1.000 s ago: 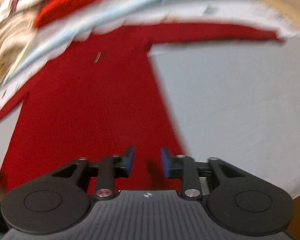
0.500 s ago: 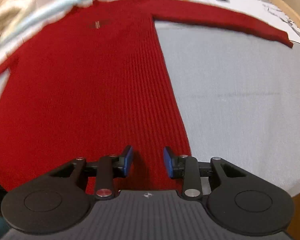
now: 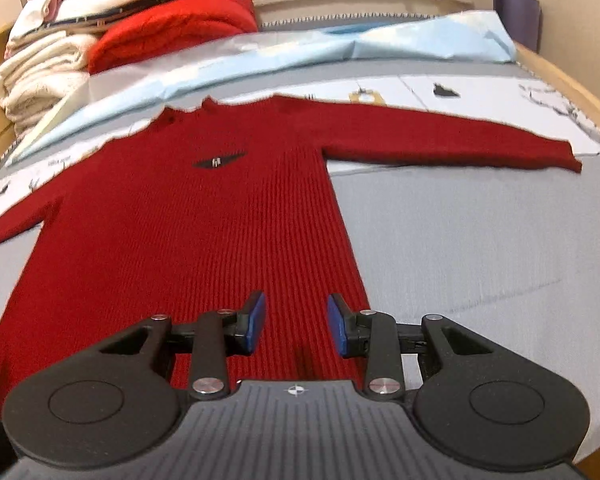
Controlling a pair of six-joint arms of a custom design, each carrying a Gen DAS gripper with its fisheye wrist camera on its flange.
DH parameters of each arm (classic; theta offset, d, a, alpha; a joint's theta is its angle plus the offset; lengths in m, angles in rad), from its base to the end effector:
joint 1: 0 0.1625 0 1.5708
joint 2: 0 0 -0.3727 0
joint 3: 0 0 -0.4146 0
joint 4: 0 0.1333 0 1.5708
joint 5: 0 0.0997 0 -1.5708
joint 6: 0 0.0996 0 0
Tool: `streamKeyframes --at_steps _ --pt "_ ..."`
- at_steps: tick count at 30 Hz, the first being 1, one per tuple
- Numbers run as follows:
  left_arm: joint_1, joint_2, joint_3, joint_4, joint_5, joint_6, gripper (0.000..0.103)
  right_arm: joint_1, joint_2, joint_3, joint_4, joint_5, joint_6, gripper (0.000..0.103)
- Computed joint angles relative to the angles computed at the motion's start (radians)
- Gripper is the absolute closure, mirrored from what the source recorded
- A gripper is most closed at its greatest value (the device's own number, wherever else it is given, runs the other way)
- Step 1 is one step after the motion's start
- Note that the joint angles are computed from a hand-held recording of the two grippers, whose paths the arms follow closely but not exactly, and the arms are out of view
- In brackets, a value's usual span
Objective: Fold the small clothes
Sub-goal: 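Grasp the other sleeve cuff with the left tool and smooth it flat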
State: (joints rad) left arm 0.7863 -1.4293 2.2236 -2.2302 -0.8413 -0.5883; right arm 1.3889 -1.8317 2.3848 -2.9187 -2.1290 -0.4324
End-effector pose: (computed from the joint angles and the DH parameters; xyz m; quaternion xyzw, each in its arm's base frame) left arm -0.1638 -0.4468 0.1487 0.1152 0.9253 -0.1768 0.3152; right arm 0.0093 -0.3950 0.3168 0.0049 -0.8928 0.2778 0.3546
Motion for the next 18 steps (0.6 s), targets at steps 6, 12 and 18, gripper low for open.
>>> streamKeyframes --at_steps 6,12,18 --pt "-0.063 0.087 -0.034 -0.208 0.208 0.088 0.038 0.012 0.071 -0.025 -0.136 0.048 -0.011 0.058" --pt "-0.041 0.240 -0.220 -0.569 0.296 0.417 0.019 0.045 0.140 -0.061 -0.247 0.053 -0.015 0.051" --pt "0.053 0.367 -0.418 -0.667 0.274 0.568 0.021 0.092 0.188 -0.103 -0.293 0.029 0.008 0.050"
